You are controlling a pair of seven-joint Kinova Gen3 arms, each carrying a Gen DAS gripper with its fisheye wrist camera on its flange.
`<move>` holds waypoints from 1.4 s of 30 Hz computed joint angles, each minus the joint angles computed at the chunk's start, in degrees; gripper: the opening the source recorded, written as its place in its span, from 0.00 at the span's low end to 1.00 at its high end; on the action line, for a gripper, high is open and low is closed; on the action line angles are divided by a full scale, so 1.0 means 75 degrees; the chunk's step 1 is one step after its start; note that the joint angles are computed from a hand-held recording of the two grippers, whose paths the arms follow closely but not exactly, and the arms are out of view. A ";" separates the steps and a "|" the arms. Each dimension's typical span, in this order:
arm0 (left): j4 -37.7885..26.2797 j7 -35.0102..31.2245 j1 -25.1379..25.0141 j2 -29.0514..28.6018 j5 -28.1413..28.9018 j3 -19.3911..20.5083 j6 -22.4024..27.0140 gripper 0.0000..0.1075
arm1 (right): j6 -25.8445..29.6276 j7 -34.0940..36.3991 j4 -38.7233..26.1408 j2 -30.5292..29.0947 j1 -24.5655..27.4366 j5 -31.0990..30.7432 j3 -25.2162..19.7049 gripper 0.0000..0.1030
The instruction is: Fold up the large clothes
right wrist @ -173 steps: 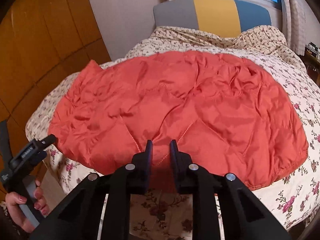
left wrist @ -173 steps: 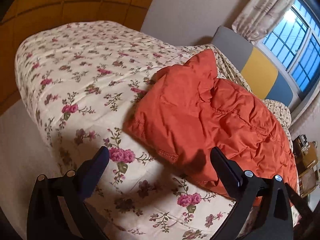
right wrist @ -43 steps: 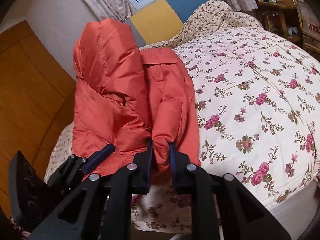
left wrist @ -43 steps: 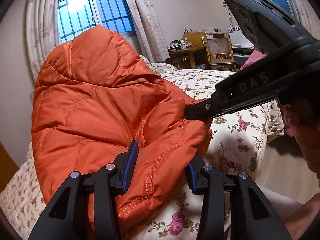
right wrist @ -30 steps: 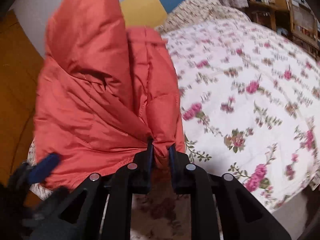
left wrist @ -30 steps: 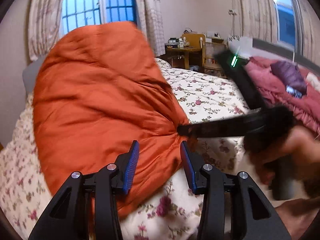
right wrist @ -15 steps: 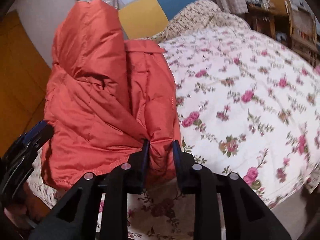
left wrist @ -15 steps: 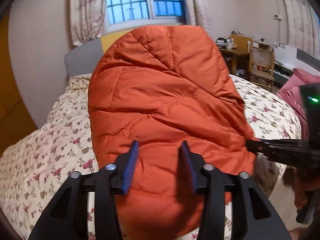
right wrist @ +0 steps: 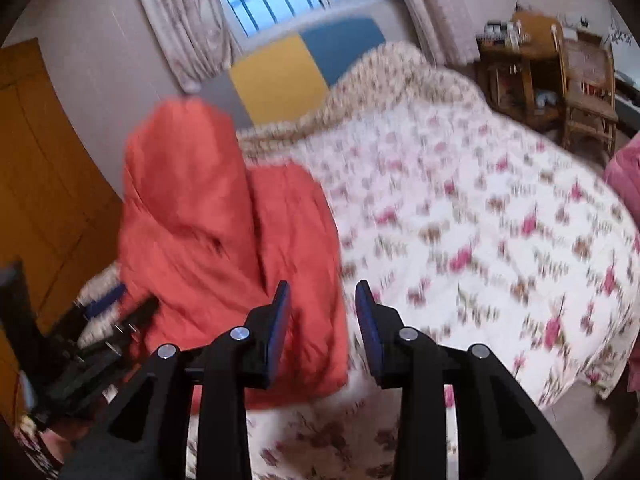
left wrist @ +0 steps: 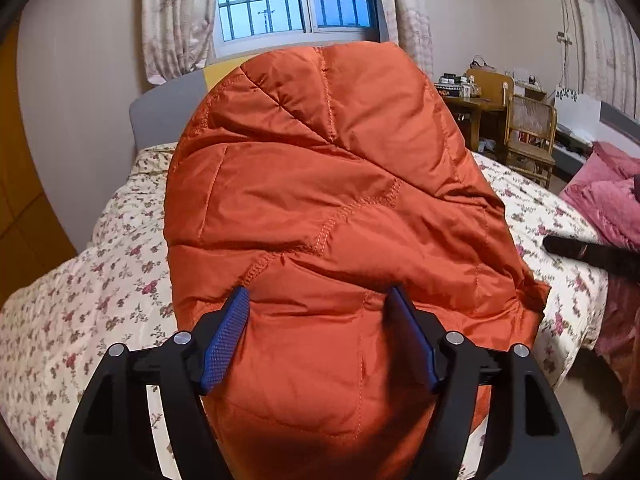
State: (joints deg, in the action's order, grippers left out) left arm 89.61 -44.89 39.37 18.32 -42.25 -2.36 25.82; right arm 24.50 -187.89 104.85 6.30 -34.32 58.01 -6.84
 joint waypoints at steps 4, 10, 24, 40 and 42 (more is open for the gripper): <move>0.0006 0.0383 -0.0073 -0.0176 0.0057 -0.0171 -0.0256 0.66 | -0.0253 0.0591 -0.0639 0.0083 0.1028 0.0057 -0.1043 0.32; -0.0373 0.1394 -0.0113 -0.0095 -0.0505 -0.0574 -0.0207 0.66 | -0.0253 0.2456 -0.2329 0.1150 0.2641 -0.0172 -0.3167 0.32; -0.3907 -0.0580 -0.0815 0.2003 0.1304 -0.0228 0.1599 0.71 | 0.1303 0.5906 -0.5209 0.3611 0.2531 -0.2277 -0.2939 0.20; -0.5723 -0.2137 -0.1165 0.3274 0.2853 -0.0123 0.2751 0.85 | 0.1095 0.7683 -0.5868 0.4341 0.1362 -0.5209 -0.0269 0.16; -0.5790 -0.2184 -0.1176 0.3354 0.2963 -0.0143 0.2756 0.85 | 0.1056 0.7718 -0.5906 0.4426 0.1409 -0.5339 -0.0259 0.16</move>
